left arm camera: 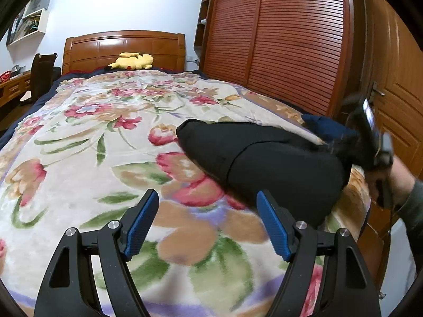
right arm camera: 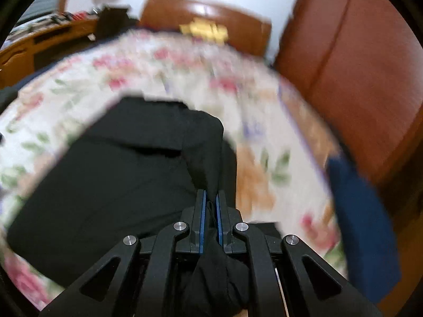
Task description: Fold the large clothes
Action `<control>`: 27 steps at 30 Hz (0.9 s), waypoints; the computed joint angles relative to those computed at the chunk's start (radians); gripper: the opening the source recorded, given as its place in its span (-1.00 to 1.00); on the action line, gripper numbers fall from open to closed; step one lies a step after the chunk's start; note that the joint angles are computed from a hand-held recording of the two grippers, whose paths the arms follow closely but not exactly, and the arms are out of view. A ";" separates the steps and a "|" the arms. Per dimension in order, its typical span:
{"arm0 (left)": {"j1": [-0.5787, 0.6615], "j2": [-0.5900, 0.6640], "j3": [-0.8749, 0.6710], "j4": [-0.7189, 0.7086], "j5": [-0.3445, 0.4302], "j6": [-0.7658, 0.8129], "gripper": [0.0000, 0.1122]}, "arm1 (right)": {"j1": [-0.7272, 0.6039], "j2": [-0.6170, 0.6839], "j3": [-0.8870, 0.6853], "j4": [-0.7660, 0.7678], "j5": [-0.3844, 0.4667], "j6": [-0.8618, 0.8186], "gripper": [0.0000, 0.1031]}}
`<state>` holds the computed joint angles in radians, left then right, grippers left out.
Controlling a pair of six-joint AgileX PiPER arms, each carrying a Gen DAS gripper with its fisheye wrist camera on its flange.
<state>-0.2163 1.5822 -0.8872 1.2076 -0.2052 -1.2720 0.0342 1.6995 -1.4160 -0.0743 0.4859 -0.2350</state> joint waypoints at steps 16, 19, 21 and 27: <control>-0.032 0.001 -0.003 -0.073 0.032 0.074 0.38 | -0.015 -0.206 0.215 0.261 -0.129 -0.114 0.14; -0.032 0.002 -0.003 -0.082 0.033 0.084 0.38 | 0.015 -0.255 0.275 0.410 -0.130 -0.278 0.14; -0.031 0.003 -0.004 -0.078 0.033 0.080 0.38 | 0.043 -0.284 0.308 0.499 -0.122 -0.378 0.14; -0.037 -0.008 0.005 -0.100 0.050 0.105 0.38 | 0.089 -0.318 0.382 0.627 -0.106 -0.525 0.14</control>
<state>-0.2535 1.5740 -0.8827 1.1071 -0.1552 -1.1670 0.1231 1.3811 -1.0338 0.5524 0.3794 -0.7597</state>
